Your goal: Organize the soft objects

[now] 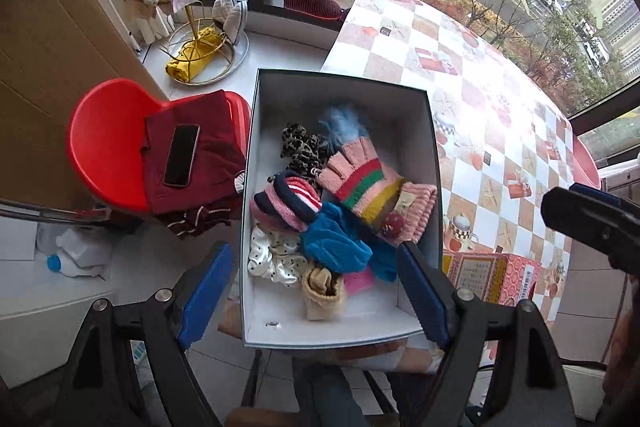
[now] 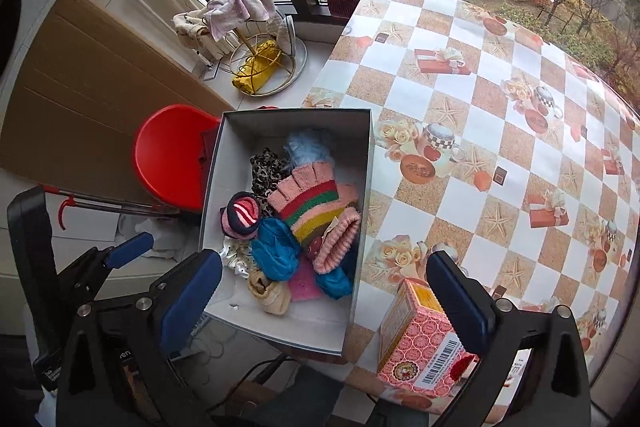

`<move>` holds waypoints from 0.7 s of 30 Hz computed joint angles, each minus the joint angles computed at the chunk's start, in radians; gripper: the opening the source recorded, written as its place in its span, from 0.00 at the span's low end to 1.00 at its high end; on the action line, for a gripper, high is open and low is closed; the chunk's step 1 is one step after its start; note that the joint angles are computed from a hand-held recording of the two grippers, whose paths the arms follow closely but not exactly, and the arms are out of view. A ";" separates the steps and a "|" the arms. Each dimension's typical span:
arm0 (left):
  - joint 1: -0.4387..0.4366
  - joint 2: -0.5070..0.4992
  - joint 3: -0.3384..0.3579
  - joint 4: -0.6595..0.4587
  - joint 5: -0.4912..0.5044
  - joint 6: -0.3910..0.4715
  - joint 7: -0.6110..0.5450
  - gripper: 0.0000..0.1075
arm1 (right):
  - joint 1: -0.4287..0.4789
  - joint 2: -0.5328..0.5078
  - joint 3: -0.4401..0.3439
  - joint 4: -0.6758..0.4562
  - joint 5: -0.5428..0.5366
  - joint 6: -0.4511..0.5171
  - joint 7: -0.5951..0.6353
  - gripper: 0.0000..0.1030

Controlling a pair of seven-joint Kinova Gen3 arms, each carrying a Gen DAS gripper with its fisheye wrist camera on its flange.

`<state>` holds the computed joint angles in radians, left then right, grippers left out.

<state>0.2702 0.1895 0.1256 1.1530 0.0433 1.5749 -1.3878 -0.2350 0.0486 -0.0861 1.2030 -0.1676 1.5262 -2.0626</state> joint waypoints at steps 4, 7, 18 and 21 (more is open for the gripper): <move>0.025 -0.024 0.008 -0.004 -0.037 0.034 0.014 0.80 | -0.001 -0.008 -0.001 -0.019 -0.015 0.028 -0.005 1.00; 0.030 -0.037 0.010 -0.001 -0.045 0.046 0.025 0.80 | -0.012 -0.010 -0.009 -0.027 -0.008 0.039 -0.014 1.00; 0.037 -0.052 0.016 0.007 -0.070 0.056 0.019 0.80 | -0.057 0.000 -0.030 -0.048 0.019 0.055 -0.027 1.00; 0.038 -0.053 0.017 0.010 -0.074 0.056 0.015 0.80 | -0.064 0.002 -0.031 -0.047 0.025 0.060 -0.033 1.00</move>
<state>0.3087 0.1360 0.1425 1.1629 -0.0307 1.6311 -1.3725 -0.2994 0.0502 -0.1172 1.1558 -0.1429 1.5860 -2.0952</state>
